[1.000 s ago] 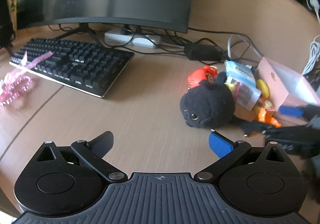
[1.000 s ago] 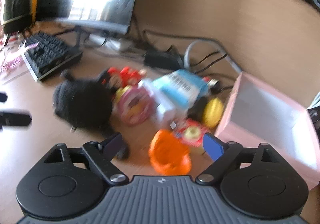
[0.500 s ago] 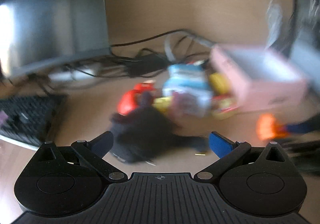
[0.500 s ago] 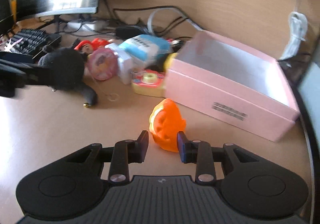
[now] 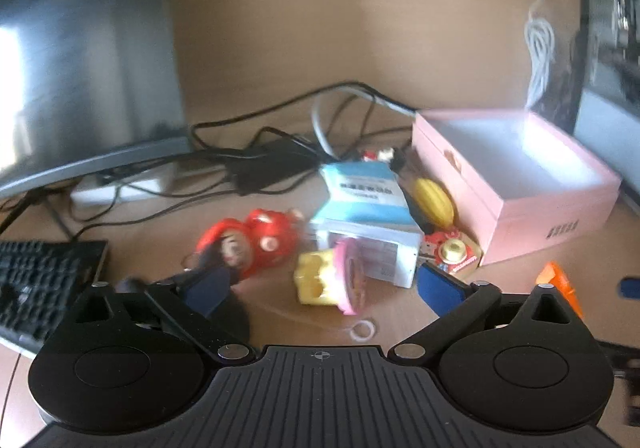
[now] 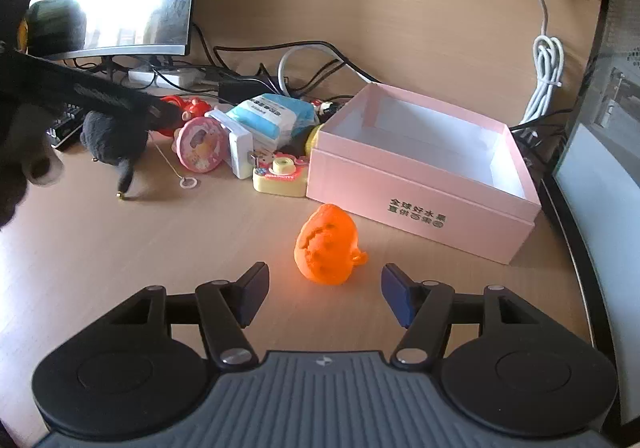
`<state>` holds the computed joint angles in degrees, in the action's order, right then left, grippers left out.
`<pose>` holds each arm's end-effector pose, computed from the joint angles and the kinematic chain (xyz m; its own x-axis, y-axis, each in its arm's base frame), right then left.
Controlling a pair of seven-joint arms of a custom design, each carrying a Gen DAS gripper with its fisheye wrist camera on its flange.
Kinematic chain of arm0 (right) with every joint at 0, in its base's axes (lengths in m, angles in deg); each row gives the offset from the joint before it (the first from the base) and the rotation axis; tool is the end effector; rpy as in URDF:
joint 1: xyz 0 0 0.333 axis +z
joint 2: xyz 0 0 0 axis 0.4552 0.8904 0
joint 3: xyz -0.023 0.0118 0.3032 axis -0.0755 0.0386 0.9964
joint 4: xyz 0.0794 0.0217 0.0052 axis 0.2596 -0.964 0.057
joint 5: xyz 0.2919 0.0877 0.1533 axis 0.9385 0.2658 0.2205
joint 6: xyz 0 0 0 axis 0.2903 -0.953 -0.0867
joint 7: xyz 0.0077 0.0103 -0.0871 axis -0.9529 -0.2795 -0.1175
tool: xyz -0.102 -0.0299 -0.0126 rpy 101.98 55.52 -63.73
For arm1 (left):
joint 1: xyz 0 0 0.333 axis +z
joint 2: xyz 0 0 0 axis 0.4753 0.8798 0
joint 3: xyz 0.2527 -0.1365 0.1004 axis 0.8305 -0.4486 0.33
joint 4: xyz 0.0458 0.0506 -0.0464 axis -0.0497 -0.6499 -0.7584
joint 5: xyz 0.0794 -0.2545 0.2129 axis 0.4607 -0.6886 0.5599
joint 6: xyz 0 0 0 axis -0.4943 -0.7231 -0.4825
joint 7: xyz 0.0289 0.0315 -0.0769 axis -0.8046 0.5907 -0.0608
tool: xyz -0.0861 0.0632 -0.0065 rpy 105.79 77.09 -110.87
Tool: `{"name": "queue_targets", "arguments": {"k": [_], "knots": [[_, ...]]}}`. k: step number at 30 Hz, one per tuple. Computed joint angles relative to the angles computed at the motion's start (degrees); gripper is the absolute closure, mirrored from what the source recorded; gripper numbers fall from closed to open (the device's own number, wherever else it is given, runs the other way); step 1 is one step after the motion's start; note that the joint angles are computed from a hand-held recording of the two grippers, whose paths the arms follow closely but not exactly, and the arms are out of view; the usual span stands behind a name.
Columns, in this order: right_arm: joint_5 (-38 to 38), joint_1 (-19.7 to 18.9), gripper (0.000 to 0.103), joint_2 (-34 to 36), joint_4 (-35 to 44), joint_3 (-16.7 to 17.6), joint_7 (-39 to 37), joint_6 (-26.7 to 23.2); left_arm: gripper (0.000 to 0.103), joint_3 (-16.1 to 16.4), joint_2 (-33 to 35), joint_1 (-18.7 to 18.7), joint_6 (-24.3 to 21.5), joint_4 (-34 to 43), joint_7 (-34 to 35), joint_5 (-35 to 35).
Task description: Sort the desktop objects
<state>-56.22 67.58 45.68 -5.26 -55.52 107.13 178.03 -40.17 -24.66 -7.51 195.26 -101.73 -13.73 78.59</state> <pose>0.5746 0.4020 0.3454 0.3446 -0.9329 0.1043 -0.5729 -0.2970 -0.7639 0.6396 -0.3636 0.3630 -0.0779 -0.9904 -0.1143 -0.5926 0.1382 -0.7936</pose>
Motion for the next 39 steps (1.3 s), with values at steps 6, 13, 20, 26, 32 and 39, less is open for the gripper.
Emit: {"name": "queue_targets", "arguments": {"k": [6,13,20,26,32,39], "knots": [[-5.2,3.2,0.03,-3.4,-4.5,-4.2,5.5,0.6,0.03,-7.6,7.7,5.4,-7.3,11.7,15.5,-12.6],[-10.9,1.2,0.029,-6.6,-8.0,-1.6,9.8,-2.3,0.055,-5.8,8.6,4.4,-6.9,13.2,18.0,-16.7],[-13.7,-2.6,0.027,-7.5,-9.2,2.0,9.0,-1.5,0.056,-10.2,-3.6,3.6,4.6,-6.7,18.7,-21.3],[-9.0,-5.3,0.026,-5.1,-6.6,5.1,2.6,-0.7,0.051,-4.0,-7.1,-3.5,4.6,-13.3,15.0,-20.3],[-4.5,-5.0,0.021,-2.3,-3.1,4.7,-4.8,2.2,0.033,-1.4,-11.0,-5.7,1.0,-18.3,7.1,-15.1],[0.6,-0.7,0.015,4.0,8.4,-5.5,4.1,-1.2,0.011,-2.0,-16.8,-4.4,2.2,-26.0,-3.7,-7.3]]}}
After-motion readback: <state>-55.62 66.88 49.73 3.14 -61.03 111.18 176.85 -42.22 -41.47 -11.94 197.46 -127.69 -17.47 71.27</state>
